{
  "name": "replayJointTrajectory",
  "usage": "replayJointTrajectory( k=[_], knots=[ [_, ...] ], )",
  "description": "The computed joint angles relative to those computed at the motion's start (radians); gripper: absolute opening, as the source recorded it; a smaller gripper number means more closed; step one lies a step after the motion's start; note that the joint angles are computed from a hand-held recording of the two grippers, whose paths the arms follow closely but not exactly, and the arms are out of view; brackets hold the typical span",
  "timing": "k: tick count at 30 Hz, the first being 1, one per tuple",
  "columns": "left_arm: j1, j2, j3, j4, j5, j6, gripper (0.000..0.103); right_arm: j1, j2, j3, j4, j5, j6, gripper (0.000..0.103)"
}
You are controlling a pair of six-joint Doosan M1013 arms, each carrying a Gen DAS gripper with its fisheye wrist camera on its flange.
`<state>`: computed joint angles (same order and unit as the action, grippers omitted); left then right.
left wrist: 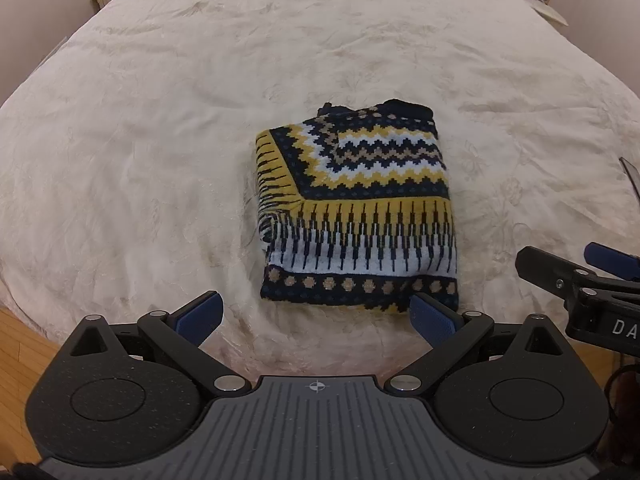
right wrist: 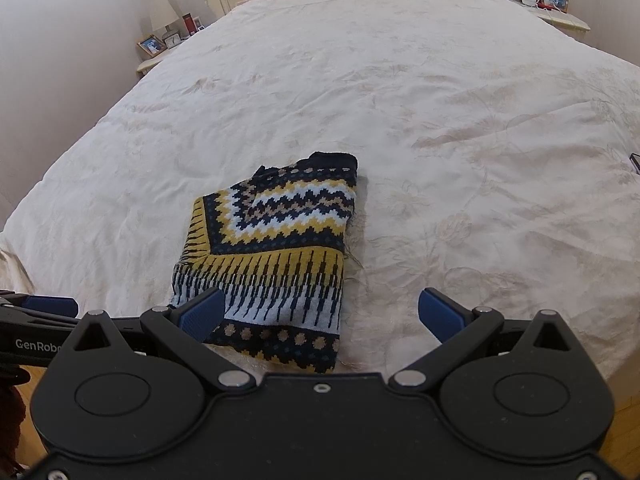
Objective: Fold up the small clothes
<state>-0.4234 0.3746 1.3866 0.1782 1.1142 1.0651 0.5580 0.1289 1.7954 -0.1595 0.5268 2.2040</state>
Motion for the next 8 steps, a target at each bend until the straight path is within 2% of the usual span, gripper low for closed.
replayJointTrajectory(
  k=[8],
  knots=[
    [-0.005, -0.003, 0.002, 0.022, -0.009, -0.021, 0.102, -0.001, 0.000, 0.000, 0.004, -0.001, -0.003, 0.103]
  ],
)
